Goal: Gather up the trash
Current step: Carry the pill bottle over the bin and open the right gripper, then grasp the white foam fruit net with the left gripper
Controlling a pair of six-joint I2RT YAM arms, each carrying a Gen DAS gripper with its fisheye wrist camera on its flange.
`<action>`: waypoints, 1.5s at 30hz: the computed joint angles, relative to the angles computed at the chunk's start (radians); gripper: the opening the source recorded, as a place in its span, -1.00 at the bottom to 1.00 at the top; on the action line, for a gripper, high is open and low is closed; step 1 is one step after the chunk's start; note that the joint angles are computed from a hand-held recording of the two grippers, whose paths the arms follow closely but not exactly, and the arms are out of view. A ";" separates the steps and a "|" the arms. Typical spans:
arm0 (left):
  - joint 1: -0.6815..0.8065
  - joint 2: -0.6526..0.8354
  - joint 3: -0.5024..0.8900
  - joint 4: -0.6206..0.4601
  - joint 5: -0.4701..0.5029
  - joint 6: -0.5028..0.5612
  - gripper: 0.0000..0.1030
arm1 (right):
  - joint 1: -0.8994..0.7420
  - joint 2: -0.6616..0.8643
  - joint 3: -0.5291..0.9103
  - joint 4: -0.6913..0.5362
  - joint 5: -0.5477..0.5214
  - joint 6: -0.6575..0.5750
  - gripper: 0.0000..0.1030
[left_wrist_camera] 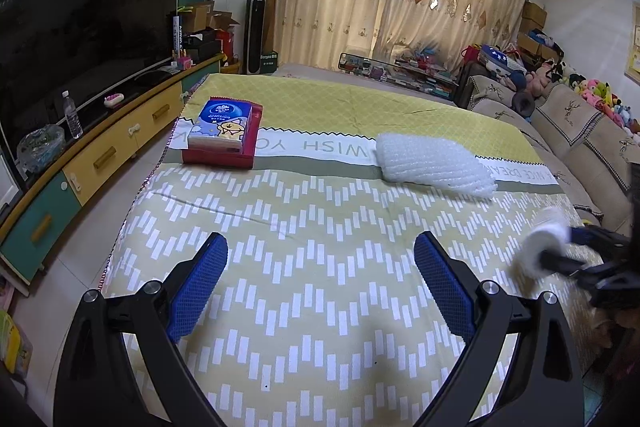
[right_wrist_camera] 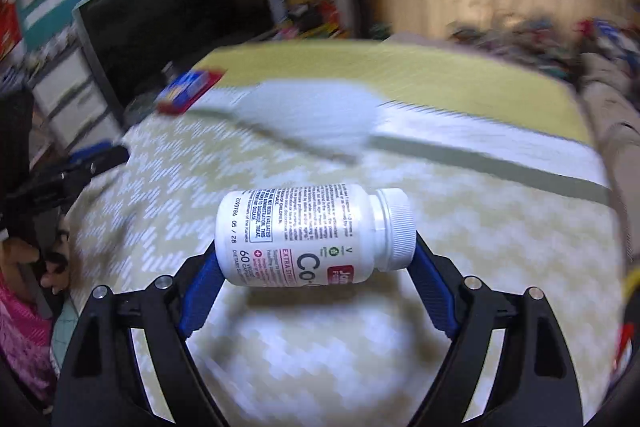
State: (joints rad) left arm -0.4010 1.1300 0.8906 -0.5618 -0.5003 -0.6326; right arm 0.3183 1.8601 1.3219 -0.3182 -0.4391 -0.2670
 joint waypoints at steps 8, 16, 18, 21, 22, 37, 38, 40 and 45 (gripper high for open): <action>0.008 0.012 0.004 0.003 0.016 0.011 0.81 | -0.239 -0.197 -0.197 0.187 0.022 0.107 0.56; 0.018 0.019 0.004 0.012 0.030 0.024 0.81 | -0.518 -0.094 -0.104 0.182 0.105 0.140 0.56; 0.021 0.021 0.004 0.017 0.035 0.029 0.81 | -0.560 -0.040 -0.067 0.177 0.133 0.149 0.56; 0.028 0.024 0.003 0.022 0.048 0.033 0.81 | -0.596 0.023 -0.023 0.172 0.156 0.164 0.56; 0.032 0.025 0.003 0.023 0.052 0.033 0.81 | -0.611 0.049 0.000 0.163 0.169 0.164 0.56; 0.013 0.040 0.003 0.032 0.039 0.038 0.81 | -0.543 -0.047 -0.085 0.265 0.212 0.218 0.80; 0.011 0.042 0.005 0.031 0.038 0.040 0.81 | -0.521 -0.079 -0.121 0.287 0.205 0.222 0.81; 0.005 0.051 0.013 0.024 0.035 0.042 0.81 | -0.481 -0.128 -0.187 0.326 0.187 0.232 0.82; -0.018 0.101 0.061 -0.020 0.037 0.044 0.81 | -0.383 -0.190 -0.296 0.389 0.218 0.205 0.82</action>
State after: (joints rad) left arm -0.4187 1.2314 0.9514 -0.5816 -0.4631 -0.5886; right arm -0.0645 1.6702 1.0260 0.0706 -0.2215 -0.0618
